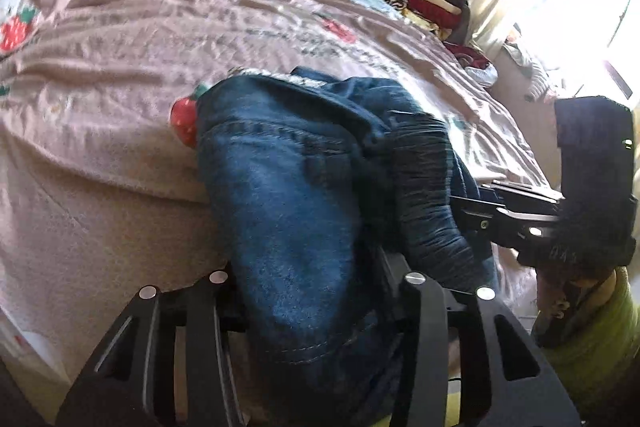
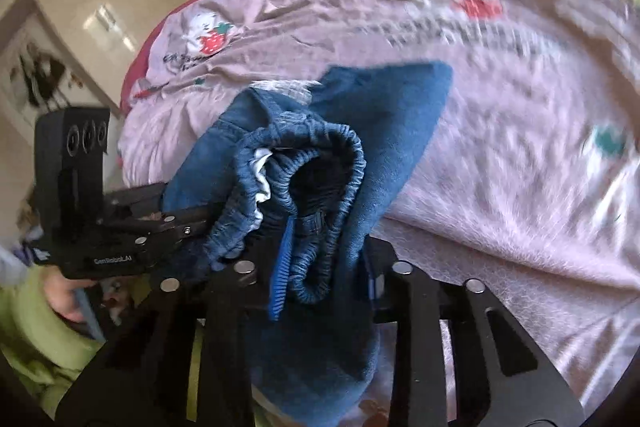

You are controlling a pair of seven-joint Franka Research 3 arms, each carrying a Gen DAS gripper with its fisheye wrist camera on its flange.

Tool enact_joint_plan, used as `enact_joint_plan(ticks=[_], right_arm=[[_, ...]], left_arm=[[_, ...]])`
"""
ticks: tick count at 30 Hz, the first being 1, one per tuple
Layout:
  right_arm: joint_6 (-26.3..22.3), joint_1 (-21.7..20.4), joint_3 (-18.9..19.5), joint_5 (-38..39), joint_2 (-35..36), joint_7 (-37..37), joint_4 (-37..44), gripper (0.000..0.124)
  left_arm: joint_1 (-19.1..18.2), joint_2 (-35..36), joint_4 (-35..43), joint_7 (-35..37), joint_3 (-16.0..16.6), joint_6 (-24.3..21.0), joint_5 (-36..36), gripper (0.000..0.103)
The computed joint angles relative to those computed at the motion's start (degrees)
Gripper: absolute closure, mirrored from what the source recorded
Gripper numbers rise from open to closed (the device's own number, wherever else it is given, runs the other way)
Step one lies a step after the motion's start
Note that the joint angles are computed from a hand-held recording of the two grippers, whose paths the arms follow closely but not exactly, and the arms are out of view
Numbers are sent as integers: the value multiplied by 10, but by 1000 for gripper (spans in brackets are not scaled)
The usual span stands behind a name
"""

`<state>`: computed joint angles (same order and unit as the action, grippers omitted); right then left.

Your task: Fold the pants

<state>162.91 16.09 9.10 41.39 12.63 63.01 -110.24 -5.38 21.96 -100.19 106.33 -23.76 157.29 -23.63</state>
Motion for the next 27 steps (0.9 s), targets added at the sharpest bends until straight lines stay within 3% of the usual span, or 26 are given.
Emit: enact_joint_plan(ticks=[1, 5, 15, 27], right_arm=[[10, 2, 3, 0, -5, -11, -2, 105], [35, 10, -3, -34, 0, -16, 22, 105], [18, 9, -18, -114, 84, 23, 154, 104], [-13, 10, -29, -189, 152, 94, 246, 104]], left_arm=[[7, -5, -1, 11, -8, 1, -11, 62], [-9, -9, 15, 0, 9, 14, 17, 62], [-39, 60, 152, -75, 51, -15, 129, 62], [-44, 131, 250, -117, 56, -52, 191, 62]])
